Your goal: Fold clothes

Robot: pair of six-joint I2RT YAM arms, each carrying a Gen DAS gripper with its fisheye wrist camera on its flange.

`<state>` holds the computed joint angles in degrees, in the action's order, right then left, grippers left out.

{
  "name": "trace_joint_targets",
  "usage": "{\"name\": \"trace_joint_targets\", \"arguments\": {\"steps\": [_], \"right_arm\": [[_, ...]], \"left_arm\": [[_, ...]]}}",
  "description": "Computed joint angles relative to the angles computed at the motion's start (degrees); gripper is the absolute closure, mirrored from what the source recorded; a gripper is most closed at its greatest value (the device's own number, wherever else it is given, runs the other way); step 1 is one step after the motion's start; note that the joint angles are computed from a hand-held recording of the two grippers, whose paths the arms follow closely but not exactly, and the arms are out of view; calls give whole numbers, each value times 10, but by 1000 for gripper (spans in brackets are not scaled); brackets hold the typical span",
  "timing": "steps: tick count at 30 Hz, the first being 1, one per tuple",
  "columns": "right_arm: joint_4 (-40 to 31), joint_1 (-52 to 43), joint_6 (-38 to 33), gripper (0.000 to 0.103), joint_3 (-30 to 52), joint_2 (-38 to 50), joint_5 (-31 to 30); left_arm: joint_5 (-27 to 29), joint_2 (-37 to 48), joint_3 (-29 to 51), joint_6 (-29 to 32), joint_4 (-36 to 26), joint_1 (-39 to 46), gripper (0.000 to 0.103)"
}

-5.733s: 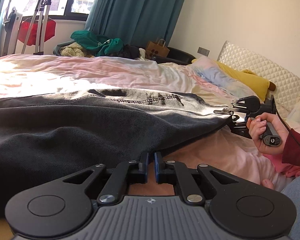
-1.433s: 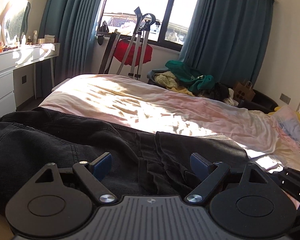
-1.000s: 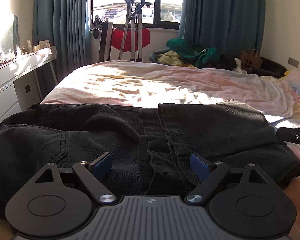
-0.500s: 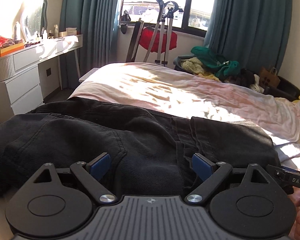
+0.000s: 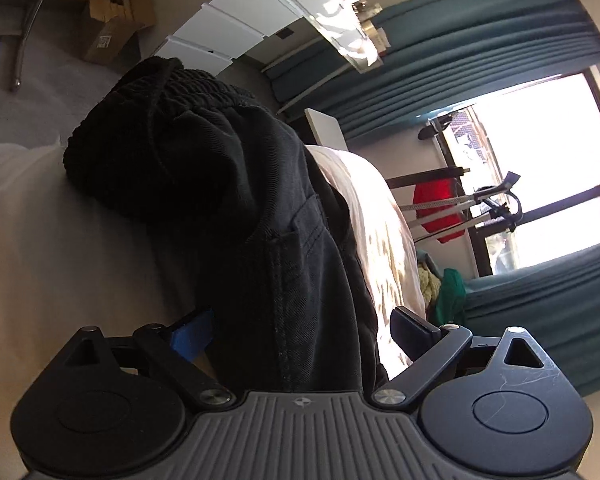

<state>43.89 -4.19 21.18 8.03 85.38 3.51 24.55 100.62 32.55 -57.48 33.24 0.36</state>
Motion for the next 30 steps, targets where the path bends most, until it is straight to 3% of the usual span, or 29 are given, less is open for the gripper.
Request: {"name": "trace_joint_targets", "arguments": {"steps": [3,13,14,19,22,24,27,30], "right_arm": [[-4,4,-3,24,3,1,7],[-8,29,-12,24,11,11,43],[-9,31,-11,24,13,12,46],[-23,46,-5,24,10,-27,68],[-27,62,-8,24,3,-64,87],[-37,74,-12,24,8,-74,97],[-81,79,-10,24,47,-14,84],[-47,79,-2,23,53,44,77]], "left_arm": [[-5,47,25,-29,7,16,9],[-69,161,98,-43,94,56,13],[-68,169,99,-43,109,59,23],[-68,197,88,-56,184,60,53],[-83,190,76,-31,198,56,69],[-94,185,75,-20,196,51,73],[-111,177,76,-5,189,41,78],[-158,152,73,53,166,19,82]]}}
